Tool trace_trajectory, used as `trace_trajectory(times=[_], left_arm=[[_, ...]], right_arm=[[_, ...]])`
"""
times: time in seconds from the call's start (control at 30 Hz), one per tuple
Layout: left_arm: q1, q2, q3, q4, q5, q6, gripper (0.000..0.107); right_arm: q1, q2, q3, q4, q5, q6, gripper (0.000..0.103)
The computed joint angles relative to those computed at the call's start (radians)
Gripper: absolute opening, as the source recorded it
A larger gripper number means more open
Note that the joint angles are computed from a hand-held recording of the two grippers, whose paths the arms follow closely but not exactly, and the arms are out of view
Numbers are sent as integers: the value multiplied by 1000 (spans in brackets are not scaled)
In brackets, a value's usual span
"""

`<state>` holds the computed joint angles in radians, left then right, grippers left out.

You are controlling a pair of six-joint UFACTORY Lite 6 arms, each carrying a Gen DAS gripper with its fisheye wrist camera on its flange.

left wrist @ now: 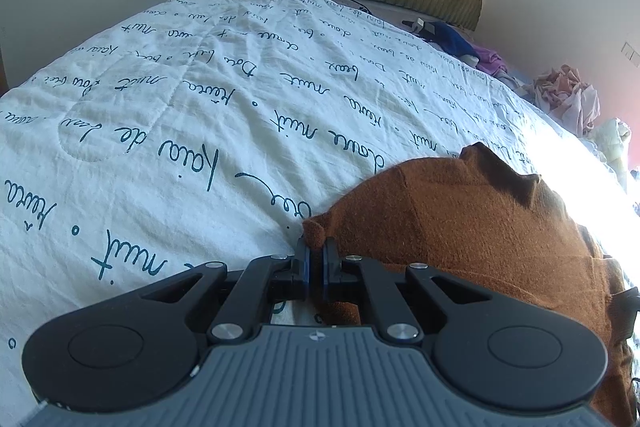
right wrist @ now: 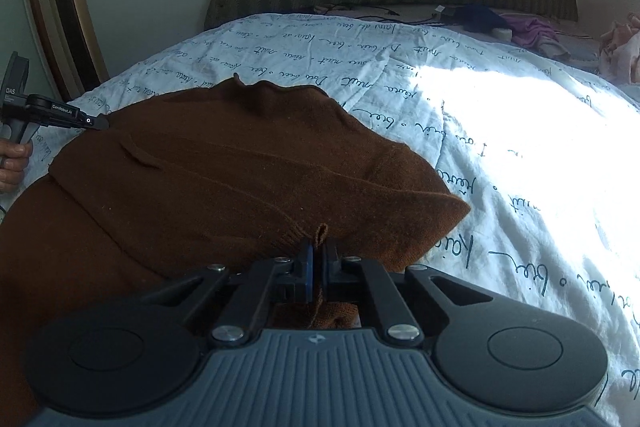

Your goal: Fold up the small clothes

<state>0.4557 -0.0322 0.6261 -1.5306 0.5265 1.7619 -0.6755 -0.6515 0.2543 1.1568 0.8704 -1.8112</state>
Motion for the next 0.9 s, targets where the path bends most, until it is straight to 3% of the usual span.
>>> trace_trajectory(times=[0.13,0.33,0.47,0.67,0.73,0.8,0.83,0.87,0.9], left_arm=[[3,-21,-18,-56,-10,39,10],[20,6,-1,-48,-9,37,10],[15,11,3,-53,-26,42,10],[5,22,18,-21,-34,18,10],[1,-8,23,45,-45,-65,12],[-33,-105,-4,160,-100,-196,14],[-61,-197,-41,234,-136,-277,23],[-86,-274,-72,303,-157,-358,47],[-119,-339,-101,367,-185,-444,65]], right_arm=[[92,-49,55,22,-13,106,3],[240,79,229,73,-106,171,3],[152,184,260,120,-88,105,3],[35,429,171,205,-160,-116,3],[6,417,147,238,-135,-114,6],[38,334,134,196,-182,-14,15],[51,244,105,173,-202,16,16],[62,165,80,152,-207,46,16],[74,104,63,132,-204,82,16]])
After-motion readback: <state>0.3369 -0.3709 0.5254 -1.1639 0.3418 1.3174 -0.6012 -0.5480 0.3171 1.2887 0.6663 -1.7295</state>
